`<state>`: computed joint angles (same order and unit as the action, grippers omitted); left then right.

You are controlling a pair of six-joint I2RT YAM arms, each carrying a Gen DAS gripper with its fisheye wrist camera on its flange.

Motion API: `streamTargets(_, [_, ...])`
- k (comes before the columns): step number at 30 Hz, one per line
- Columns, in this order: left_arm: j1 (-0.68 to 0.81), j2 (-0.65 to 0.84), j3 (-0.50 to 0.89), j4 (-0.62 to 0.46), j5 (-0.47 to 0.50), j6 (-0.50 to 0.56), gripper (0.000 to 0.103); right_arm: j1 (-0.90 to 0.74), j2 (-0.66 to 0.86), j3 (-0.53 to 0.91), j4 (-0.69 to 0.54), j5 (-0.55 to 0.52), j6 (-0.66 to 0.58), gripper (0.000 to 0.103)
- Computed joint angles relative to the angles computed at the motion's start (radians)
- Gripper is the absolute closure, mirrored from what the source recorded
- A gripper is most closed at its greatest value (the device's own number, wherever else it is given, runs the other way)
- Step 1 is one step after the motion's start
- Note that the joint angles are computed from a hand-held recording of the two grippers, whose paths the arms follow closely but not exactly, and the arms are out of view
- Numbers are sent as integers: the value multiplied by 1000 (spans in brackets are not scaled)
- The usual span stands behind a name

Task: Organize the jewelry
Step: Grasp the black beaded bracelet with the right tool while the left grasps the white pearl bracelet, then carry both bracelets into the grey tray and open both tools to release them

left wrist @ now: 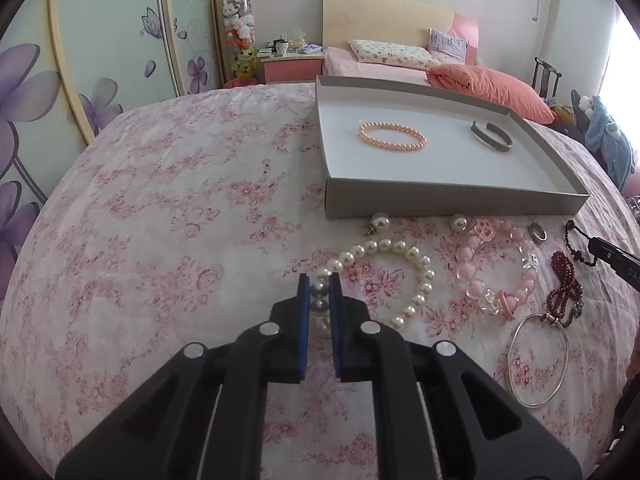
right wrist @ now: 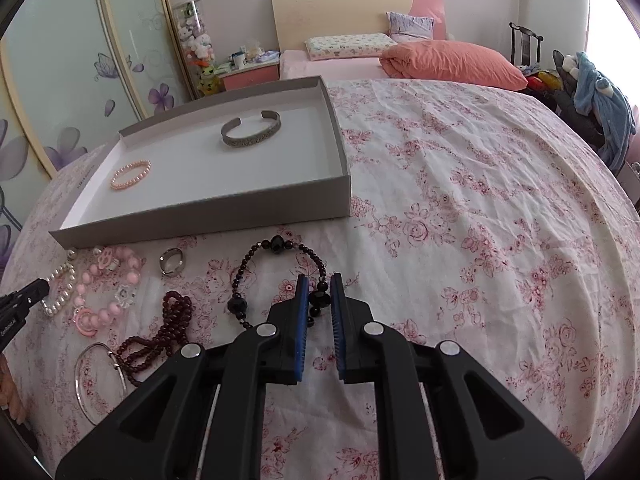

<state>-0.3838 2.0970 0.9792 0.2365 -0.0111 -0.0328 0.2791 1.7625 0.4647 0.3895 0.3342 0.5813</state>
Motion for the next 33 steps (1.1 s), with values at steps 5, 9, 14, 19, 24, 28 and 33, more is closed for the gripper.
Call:
streamTargets(5, [15,-64,-60,42,27,-8,93,33,-91,-40,28,24,-11,91])
streamTargets(9, [25,-121,-115,82,60,-21,93,69,-157,-66,63,36,-17,91])
streamTargets(14, [29,-176,-164,114,91,-34,93,98,-200,-78,75,46,-25,91])
streamTargets(19, [31,-222,-200,140,122,-52,93,141,-219,-75,77,65,-19,91])
streamTargets(24, [31,-257,-227,156,142,-65,93,182,-226,-72,87,90,-27,91])
streamTargets(28, [30,-278,-246,169,153,-74,93,214,-230,-73,100,110,-35,91])
streamTargets(33, [26,-300,-265,185,168,-88,93,249,-236,-72,111,142,-36,91])
